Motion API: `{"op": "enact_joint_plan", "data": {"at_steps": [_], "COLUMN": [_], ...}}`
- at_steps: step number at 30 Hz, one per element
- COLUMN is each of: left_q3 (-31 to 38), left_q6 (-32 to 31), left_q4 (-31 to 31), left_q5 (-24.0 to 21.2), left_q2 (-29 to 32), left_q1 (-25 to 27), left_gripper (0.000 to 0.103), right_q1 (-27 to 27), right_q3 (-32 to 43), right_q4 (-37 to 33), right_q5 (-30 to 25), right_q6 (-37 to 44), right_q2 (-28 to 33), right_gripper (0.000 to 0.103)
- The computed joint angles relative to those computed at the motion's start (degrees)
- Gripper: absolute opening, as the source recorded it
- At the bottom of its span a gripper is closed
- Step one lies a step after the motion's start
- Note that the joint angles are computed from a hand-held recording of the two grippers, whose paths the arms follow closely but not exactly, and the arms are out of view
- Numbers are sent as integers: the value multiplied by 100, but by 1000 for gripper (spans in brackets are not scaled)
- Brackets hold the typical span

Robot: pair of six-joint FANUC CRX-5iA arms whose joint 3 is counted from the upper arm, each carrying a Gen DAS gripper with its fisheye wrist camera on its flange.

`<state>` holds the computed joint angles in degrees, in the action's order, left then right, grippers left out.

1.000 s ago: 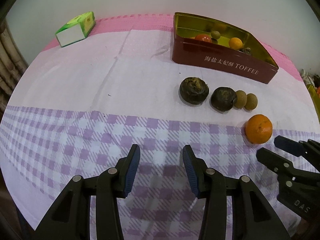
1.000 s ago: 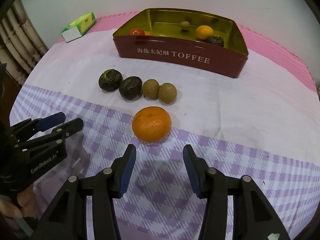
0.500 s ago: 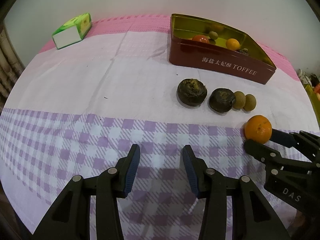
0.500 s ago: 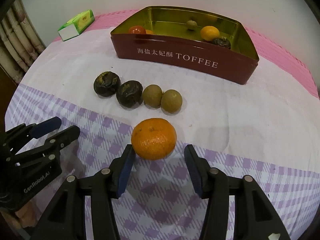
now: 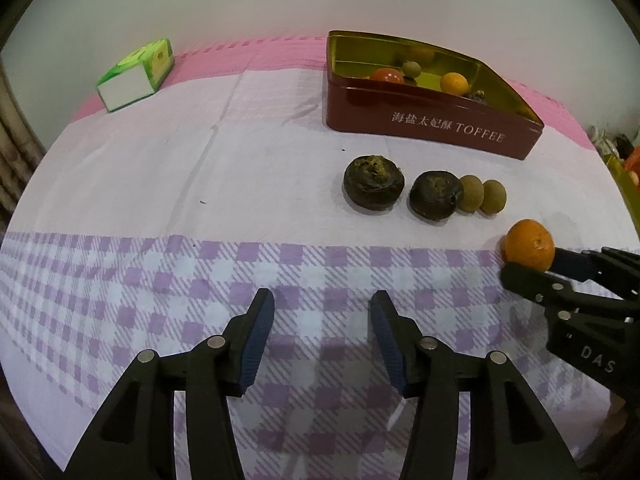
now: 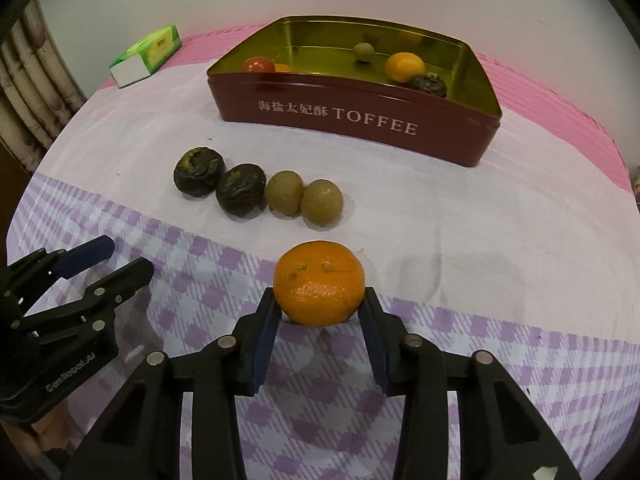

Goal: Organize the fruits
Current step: 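Grasp the orange with the right tool, then grasp a dark brown fruit with the left tool while the right tool holds the orange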

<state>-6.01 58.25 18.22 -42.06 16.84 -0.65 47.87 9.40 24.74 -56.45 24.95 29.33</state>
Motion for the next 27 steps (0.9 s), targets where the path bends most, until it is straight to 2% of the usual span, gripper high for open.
{"op": "enact_joint_plan", "data": {"at_steps": [12, 24, 27], "left_q3": [113, 318, 383], "left_q6": [-10, -210, -317], "left_q4": [-6, 253, 357], "left_q5": [-6, -106, -165], "left_q2": [87, 302, 368], "left_q1": [-84, -371, -434], "left_gripper": [52, 52, 49], "right_q1": [-82, -167, -194], "right_q3": [-440, -731, -815], "right_q4": [258, 331, 335], "right_q5": [0, 34, 152], "right_q6": [-389, -671, -713], "right_q2": [-250, -441, -498], "right_gripper": [38, 38, 37]}}
